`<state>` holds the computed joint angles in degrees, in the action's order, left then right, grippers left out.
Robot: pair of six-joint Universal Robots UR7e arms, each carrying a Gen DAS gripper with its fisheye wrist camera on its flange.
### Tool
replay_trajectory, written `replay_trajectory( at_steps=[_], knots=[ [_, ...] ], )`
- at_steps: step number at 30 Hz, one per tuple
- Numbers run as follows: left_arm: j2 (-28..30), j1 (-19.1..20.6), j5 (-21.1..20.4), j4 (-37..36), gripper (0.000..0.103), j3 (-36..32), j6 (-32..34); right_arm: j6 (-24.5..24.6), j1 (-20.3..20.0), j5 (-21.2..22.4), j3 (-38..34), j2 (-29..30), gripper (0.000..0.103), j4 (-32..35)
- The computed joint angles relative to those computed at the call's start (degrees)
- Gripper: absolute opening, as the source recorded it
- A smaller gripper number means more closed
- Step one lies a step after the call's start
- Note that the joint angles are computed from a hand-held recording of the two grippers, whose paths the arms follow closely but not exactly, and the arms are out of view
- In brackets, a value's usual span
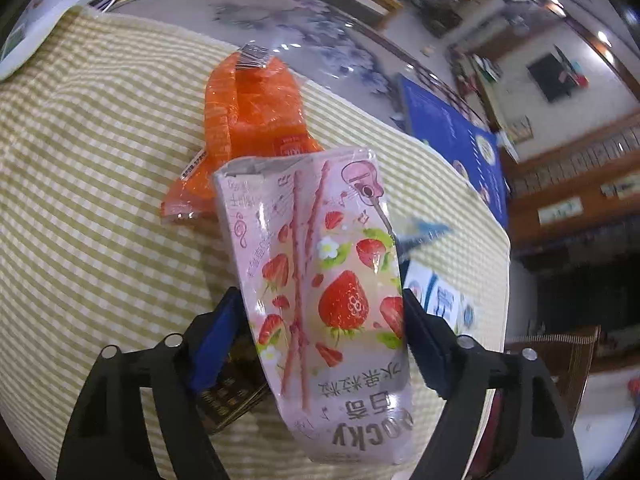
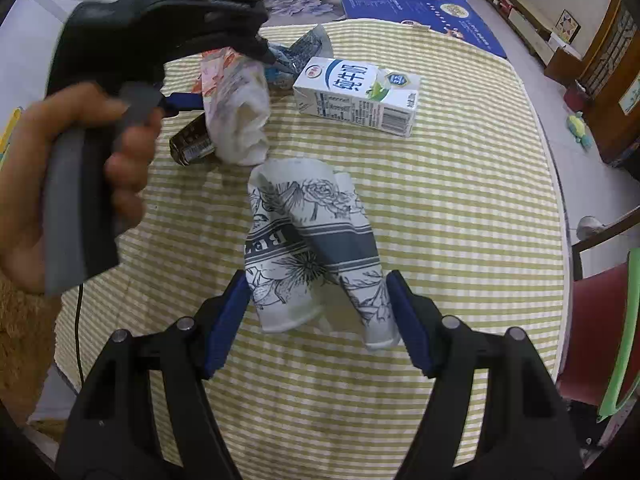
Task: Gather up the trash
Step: 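Grasp the pink Pocky strawberry box with left tool while right tool grasps the patterned paper cup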
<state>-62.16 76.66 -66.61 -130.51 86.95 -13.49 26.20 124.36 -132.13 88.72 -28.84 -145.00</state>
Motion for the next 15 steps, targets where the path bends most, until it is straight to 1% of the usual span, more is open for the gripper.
replay_trajectory(
  at_steps=[5, 11, 15],
  knots=[
    [-3.5, 0.6, -1.5, 3.6, 0.072, 1.1, 5.0, -0.9, -0.3, 1.0, -0.2, 0.8, 0.068, -0.8],
    [-10.3, 0.3, 0.7, 6.7, 0.072, 5.4, 12.5, -1.1, -1.5, 0.9, -0.3, 2.3, 0.069, -1.5],
    [-14.8, 0.2, 1.9, 8.0, 0.072, 8.7, 14.9, -0.2, -1.8, 1.0, -0.6, 3.1, 0.070, -0.4]
  ],
)
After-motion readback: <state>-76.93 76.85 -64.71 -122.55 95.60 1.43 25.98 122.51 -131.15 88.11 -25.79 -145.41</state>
